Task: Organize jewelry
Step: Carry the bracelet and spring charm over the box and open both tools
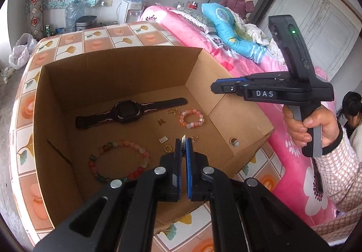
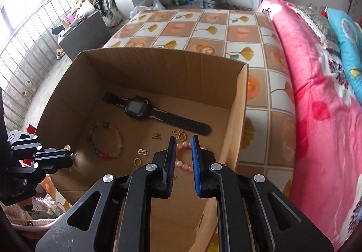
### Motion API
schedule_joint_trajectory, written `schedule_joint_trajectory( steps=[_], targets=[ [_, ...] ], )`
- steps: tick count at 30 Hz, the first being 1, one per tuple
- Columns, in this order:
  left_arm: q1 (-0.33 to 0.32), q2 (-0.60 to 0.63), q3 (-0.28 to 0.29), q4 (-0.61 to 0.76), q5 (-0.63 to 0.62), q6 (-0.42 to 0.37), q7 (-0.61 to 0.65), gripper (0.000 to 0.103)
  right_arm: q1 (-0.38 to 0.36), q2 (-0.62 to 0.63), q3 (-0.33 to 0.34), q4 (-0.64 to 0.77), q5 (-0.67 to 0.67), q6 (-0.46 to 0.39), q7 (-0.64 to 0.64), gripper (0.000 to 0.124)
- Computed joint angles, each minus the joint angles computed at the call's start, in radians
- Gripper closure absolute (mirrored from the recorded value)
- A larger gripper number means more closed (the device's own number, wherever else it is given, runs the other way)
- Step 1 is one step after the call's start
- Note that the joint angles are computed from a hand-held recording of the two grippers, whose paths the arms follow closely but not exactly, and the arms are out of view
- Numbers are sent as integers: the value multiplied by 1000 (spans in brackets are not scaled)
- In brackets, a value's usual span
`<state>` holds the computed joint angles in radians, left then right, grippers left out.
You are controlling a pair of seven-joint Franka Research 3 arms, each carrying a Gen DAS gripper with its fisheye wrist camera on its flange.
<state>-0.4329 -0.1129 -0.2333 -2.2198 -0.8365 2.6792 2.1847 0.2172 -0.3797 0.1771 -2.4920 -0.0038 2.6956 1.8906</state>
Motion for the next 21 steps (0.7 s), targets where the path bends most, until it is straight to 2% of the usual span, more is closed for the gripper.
schedule_joint_trajectory(
  steps=[2,6,12,19,21],
  targets=[
    [5,17,2,26,12,-32,-12,100,-7,-40,0,-29,5,28,20,109],
    [31,88,-6,129,48,-156,-40,100,0,-132,-7,-101,53,99,27,105],
    [92,318,-50,419,232,-416,-232,100,8,-176,-7,-143,111,164,7,98],
    [117,515,-103,661,402,-615,-417,99,-1,-202,-2,-169,146,189,-14,94],
    [121,532,-114,682,426,-639,-441,95,-6,-215,-2,-181,154,193,-14,94]
  ],
)
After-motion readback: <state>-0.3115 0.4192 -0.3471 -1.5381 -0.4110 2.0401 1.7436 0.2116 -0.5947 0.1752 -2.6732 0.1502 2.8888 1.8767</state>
